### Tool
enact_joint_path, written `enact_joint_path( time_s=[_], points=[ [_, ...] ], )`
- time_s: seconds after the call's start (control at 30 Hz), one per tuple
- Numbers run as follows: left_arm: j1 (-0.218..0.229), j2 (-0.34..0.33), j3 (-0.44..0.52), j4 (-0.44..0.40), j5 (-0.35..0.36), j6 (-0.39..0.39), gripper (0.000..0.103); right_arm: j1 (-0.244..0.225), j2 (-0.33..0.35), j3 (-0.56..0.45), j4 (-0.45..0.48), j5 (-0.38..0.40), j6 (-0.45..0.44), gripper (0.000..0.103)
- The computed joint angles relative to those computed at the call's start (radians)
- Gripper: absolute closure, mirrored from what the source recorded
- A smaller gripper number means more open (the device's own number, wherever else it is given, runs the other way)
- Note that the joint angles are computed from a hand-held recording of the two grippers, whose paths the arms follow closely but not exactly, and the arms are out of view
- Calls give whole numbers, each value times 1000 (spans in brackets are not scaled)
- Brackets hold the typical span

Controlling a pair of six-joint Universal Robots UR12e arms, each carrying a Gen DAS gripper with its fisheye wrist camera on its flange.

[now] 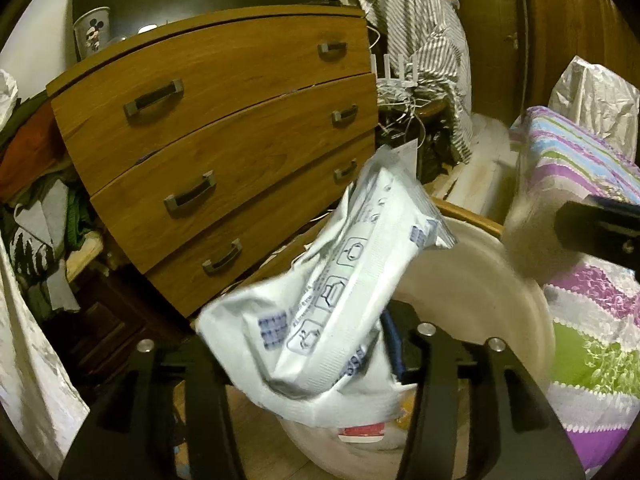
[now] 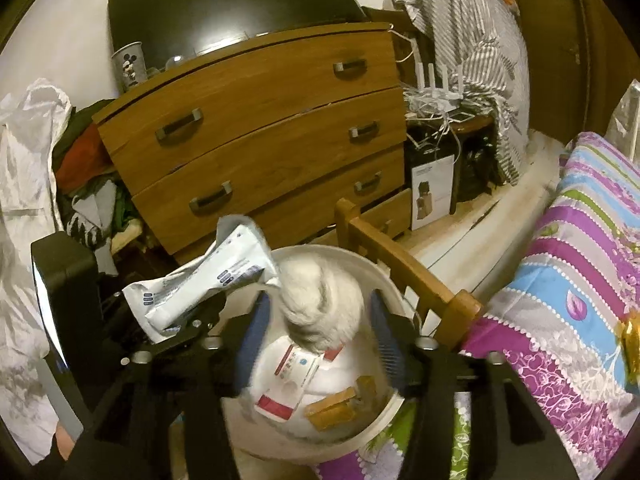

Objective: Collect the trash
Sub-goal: 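Open both tools to drop the wrapper and tissue ball into the bucket, then move both open tools back toward the trash on the bedspread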

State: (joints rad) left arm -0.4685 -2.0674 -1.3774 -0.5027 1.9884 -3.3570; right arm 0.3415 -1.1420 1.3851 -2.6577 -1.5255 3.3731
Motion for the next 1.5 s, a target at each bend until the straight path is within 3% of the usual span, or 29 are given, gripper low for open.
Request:
enact_joint_path(
  time_s=[0.1,0.5,0.7,1.0,1.2,1.5],
  points=[
    [-5,-1,-4,8,17,4,41,-5,0,4,-7,7,10,45],
    [-13,-16,20,-8,39,14,41,-17,-15,41,-40,5,29,45],
    [-19,-12,17,4,44,-4,41,-16,-36,81,-87,-32,38,45],
    [-65,2,-8,129,81,-15,23,-6,-109,234,-295,-221,66,45],
    [-114,-1,-12,200,72,12,18,-10,-171,352,-416,-351,68,45],
    [-178,-29,7,158,10,69,16,-73,-319,580,-482,-459,168,45]
  ],
)
